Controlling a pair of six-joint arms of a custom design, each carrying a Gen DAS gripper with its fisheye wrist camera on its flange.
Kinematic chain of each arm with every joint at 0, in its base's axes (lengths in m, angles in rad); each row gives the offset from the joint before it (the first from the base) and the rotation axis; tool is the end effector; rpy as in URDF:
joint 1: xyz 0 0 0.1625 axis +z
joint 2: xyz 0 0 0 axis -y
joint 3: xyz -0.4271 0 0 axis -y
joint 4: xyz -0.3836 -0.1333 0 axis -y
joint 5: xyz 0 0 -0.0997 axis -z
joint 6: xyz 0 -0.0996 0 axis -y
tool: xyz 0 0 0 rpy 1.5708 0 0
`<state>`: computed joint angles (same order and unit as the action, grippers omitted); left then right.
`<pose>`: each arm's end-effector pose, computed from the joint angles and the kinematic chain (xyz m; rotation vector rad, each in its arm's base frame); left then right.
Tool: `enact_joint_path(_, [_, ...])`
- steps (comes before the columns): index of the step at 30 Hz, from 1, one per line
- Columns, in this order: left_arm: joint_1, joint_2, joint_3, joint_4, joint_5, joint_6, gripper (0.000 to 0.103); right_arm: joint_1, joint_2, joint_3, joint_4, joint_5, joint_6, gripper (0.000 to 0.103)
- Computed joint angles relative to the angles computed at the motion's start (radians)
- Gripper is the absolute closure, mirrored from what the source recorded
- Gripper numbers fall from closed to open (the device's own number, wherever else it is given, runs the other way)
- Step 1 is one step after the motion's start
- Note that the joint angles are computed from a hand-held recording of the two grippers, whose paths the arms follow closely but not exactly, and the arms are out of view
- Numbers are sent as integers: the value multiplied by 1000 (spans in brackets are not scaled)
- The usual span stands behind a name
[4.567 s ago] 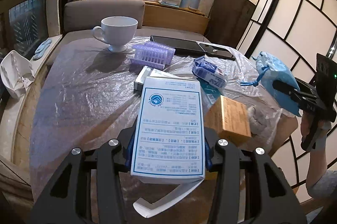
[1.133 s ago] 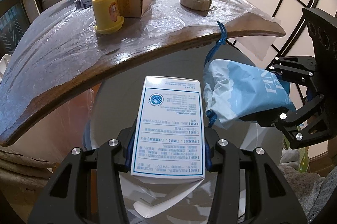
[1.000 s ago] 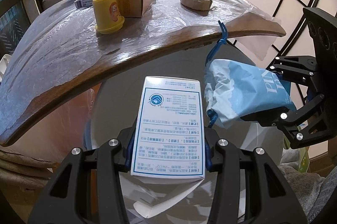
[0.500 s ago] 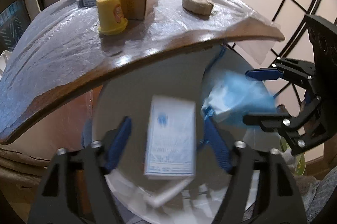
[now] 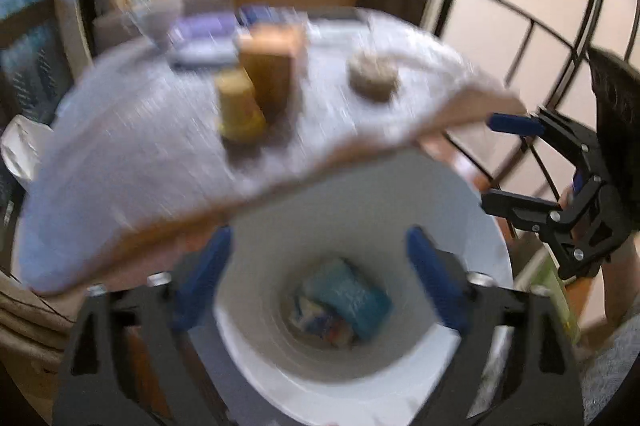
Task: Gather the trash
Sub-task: 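Open both grippers to drop the box and bag into the bin, then grasp the yellow cup with the left gripper while the right gripper grasps the beige cloth bundle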
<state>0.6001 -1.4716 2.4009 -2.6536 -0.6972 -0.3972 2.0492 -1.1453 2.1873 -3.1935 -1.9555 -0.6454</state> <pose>-0.1953 -0.3877 0.2322 0.6008 2.3445 -0.8577 0.3171 -0.4031 0.1978 1.2672 -2.2989 0.7377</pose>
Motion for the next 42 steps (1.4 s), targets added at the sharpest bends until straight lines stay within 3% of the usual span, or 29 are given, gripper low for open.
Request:
enact_joint_path(2, [-29, 25, 32, -150, 140, 52, 2, 0, 29, -7, -103, -9, -24, 4])
enact_joint_path(4, [-24, 40, 27, -186, 180, 78, 2, -9, 56, -35, -141, -8, -21, 4])
enact_joint_path(11, [101, 43, -83, -81, 7, 45, 2, -46, 105, -147, -41, 34, 79, 4])
enact_joint_path(13, [125, 57, -108, -64, -9, 38, 2, -53, 123, -175, -26, 35, 94, 4])
enact_joint_path(21, [173, 109, -155, -84, 12, 44, 2, -66, 172, -230, 19, 24, 109, 4])
enact_joint_path(42, [189, 179, -185, -171, 89, 157, 2, -75, 216, -277, 50, 37, 106, 7])
